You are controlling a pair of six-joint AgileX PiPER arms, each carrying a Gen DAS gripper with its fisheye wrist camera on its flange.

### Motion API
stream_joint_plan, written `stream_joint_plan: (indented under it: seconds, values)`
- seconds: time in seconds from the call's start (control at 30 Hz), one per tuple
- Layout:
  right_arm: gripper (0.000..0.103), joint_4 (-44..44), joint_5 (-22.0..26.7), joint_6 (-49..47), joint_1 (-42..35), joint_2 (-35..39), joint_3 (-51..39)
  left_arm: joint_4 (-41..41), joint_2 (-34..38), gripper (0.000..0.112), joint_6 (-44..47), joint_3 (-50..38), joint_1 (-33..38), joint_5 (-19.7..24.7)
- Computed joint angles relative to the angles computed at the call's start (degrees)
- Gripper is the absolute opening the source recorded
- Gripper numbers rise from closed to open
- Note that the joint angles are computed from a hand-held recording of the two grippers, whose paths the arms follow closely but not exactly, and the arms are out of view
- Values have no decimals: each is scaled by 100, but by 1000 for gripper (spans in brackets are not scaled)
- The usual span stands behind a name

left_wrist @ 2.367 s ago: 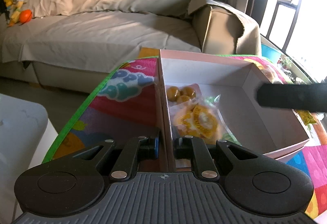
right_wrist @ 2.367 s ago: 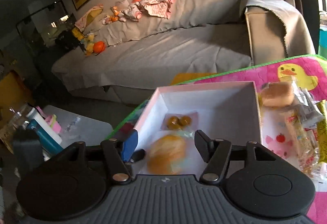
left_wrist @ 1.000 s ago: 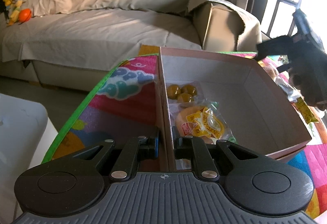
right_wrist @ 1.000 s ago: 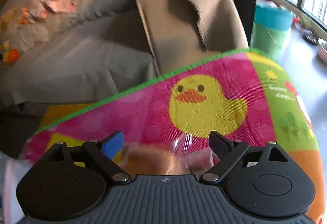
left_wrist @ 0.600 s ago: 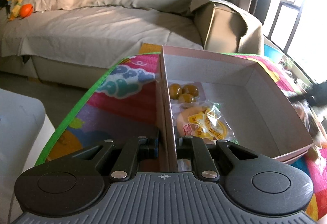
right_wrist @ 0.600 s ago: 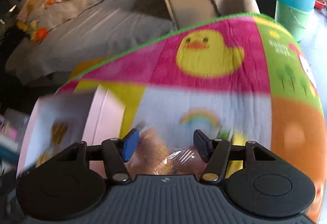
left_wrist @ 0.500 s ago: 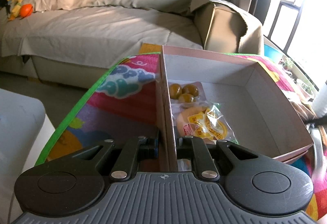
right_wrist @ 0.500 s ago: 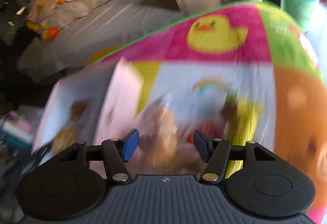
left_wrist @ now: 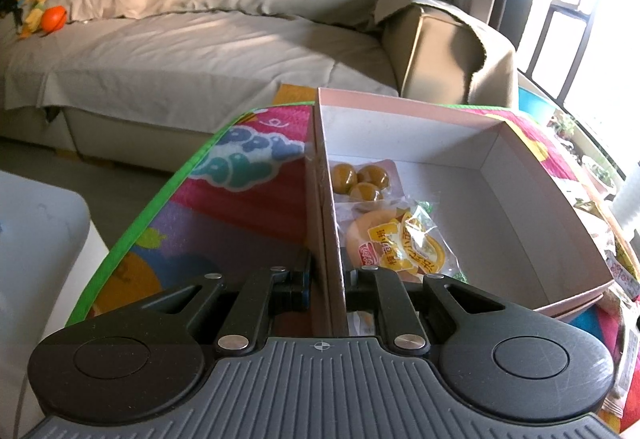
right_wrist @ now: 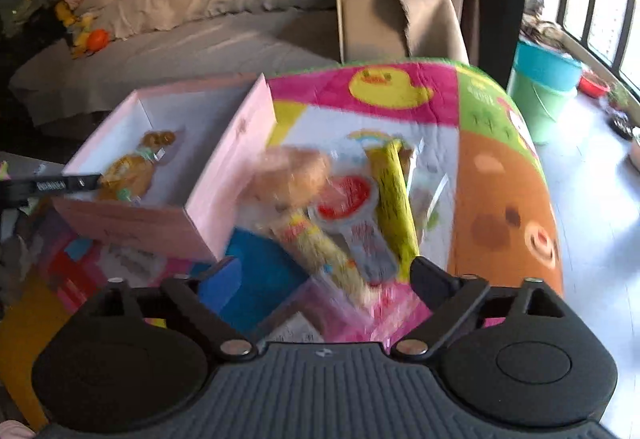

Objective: Organize objects

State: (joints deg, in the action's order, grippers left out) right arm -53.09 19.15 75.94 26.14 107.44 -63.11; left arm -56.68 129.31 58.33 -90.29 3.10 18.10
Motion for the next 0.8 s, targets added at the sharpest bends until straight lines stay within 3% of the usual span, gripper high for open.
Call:
stream_joint_plan:
  seconds: [0.13, 0.27, 0.33, 0.37, 0.53, 0.8]
  values:
    - [93, -831, -13, 1051, 66, 247, 141, -9, -1, 14, 7, 4, 1, 1]
    - [95, -832, -1177, 872, -31, 156, 383, 7, -3, 14, -7, 4, 0, 0]
    - [95, -1299, -1588, 1121, -12, 62, 467, 7, -4, 14, -5, 9, 0, -4]
    - [95, -1360, -1571, 1140, 45, 37, 453, 7, -4, 14, -5, 9, 0, -4]
    - [95, -1083, -230, 904, 567, 284, 118, -16, -7, 14, 23, 13, 3, 3]
    - [95, -1099, 201, 1477, 978, 276, 247, 8, -6, 14, -7, 10, -1, -5]
